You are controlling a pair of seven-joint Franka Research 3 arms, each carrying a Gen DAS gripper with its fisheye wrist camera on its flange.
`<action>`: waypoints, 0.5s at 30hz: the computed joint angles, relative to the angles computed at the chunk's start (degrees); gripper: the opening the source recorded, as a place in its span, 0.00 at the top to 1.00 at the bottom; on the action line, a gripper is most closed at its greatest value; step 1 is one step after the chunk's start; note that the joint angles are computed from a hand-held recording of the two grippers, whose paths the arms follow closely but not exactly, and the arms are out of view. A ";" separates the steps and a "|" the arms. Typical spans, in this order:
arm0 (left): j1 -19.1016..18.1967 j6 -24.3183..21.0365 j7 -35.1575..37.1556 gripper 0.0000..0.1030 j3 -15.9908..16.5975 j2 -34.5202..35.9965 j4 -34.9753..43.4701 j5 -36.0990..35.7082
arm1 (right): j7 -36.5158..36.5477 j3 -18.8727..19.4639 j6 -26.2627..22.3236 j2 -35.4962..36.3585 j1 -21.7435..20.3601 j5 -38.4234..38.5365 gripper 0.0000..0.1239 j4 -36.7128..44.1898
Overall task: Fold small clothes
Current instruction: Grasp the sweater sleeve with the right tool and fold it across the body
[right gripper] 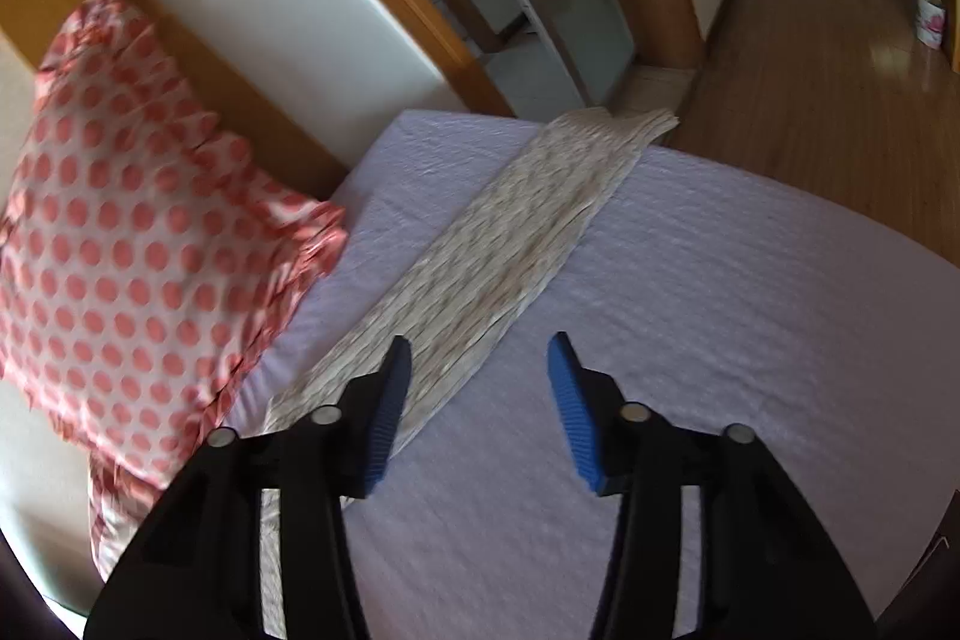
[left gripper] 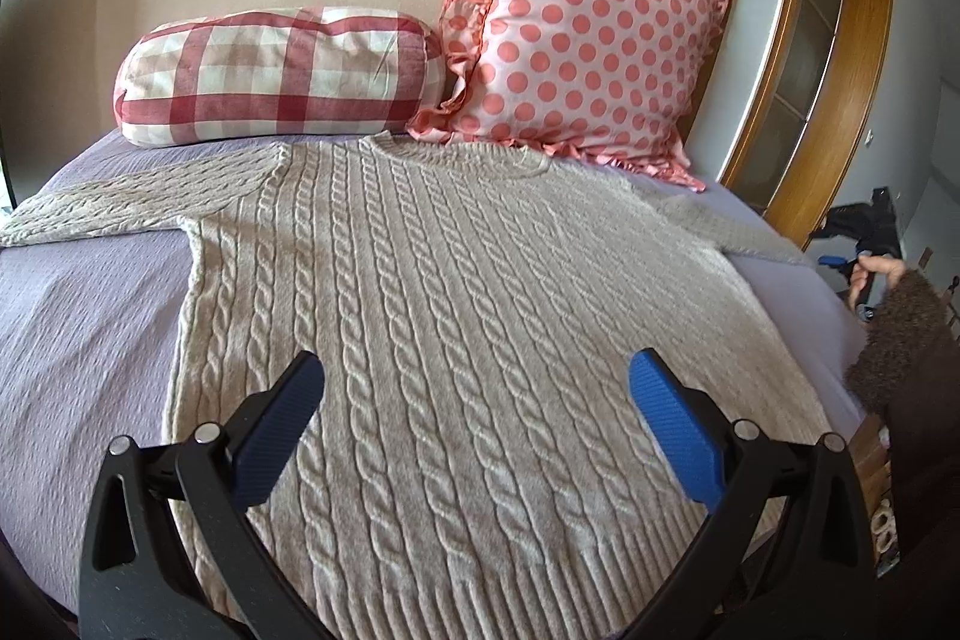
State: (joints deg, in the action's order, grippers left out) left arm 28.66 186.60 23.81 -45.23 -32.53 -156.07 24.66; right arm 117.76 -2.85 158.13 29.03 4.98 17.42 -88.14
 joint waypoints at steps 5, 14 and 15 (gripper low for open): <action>2.98 10.43 1.85 0.02 0.71 3.36 -1.21 -3.35 | 6.37 -1.02 -4.45 8.99 -2.09 1.09 0.72 10.78; 0.93 15.18 5.69 0.02 4.22 4.53 -5.07 -11.06 | 6.97 -1.91 -2.75 13.53 -1.60 -3.26 0.93 16.35; -0.21 14.96 5.90 0.02 5.64 4.50 -5.59 -11.53 | 5.30 -0.73 1.30 11.72 -1.82 -2.53 0.93 13.42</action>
State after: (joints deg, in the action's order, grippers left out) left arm 28.44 201.56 29.71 -39.59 -28.03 -161.66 13.12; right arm 123.06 -3.58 159.43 40.75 3.16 14.89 -74.72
